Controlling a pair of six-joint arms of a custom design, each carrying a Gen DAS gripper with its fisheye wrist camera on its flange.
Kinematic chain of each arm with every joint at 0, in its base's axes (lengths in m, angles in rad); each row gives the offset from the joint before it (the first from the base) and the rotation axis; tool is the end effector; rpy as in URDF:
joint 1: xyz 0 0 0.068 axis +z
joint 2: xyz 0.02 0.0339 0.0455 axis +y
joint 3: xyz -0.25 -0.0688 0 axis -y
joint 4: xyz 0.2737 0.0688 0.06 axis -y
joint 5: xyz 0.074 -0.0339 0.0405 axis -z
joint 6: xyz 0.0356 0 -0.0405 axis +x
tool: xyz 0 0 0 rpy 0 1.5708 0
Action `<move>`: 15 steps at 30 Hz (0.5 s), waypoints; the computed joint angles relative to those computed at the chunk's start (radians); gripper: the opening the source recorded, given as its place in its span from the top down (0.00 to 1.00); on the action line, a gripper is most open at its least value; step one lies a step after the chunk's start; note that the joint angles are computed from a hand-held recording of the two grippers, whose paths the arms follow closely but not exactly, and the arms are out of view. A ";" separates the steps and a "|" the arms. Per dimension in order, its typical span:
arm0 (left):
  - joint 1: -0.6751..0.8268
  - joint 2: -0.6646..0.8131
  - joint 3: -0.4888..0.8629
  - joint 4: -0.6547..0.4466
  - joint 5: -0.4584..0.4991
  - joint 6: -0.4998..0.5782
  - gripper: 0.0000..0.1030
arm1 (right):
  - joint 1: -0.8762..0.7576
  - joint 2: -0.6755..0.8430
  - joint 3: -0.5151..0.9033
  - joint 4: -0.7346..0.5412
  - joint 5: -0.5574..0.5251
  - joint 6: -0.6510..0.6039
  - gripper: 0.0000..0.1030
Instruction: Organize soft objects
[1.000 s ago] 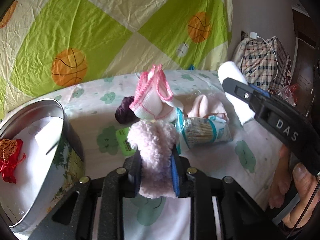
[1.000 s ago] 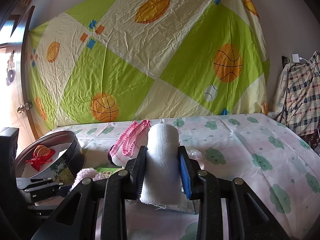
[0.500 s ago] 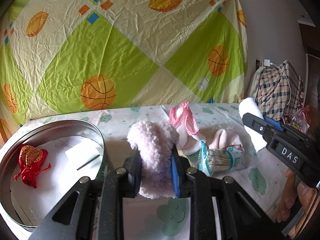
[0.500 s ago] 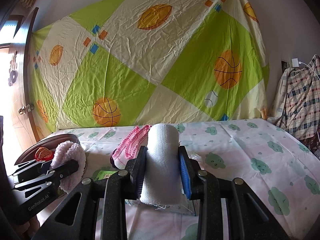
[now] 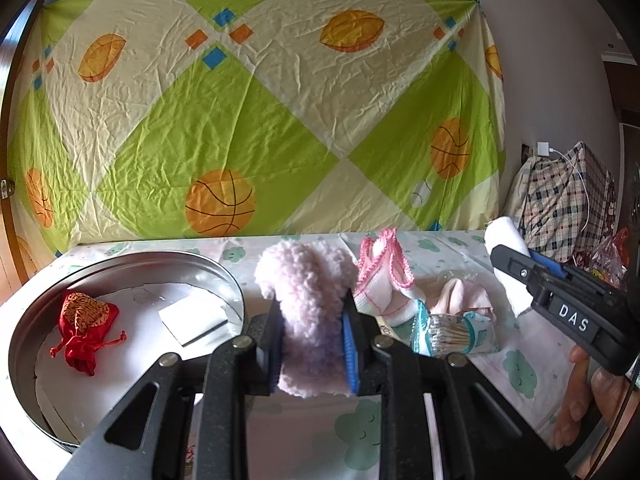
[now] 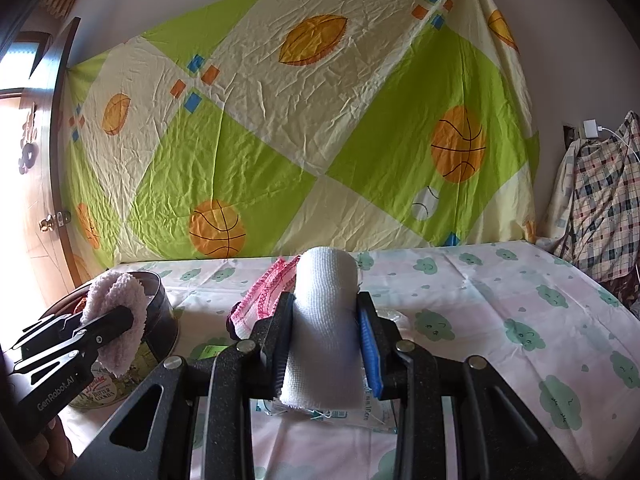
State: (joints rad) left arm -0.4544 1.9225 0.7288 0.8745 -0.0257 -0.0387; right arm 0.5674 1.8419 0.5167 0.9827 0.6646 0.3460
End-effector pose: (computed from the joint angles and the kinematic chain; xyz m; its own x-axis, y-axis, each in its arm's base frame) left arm 0.3299 -0.1602 0.0814 -0.2979 0.1025 -0.9491 0.4056 0.9136 -0.0287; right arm 0.2714 0.1469 0.0692 -0.2438 0.1612 -0.9563 0.1589 0.9794 0.1246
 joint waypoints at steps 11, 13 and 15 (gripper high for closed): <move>0.053 -0.007 -0.029 0.051 -0.002 -0.035 0.78 | 0.041 0.025 0.041 -0.010 0.012 -0.018 0.68; 0.060 -0.001 -0.024 0.048 -0.002 -0.036 0.78 | 0.048 0.031 0.049 -0.010 0.013 -0.022 0.68; 0.069 -0.001 -0.023 0.047 0.003 -0.044 0.78 | 0.054 0.037 0.059 -0.016 0.013 -0.025 0.68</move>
State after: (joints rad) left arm -0.3857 1.9219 0.7057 0.9219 -0.0222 -0.0822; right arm 0.6209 1.8790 0.5760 0.9667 0.6780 0.3205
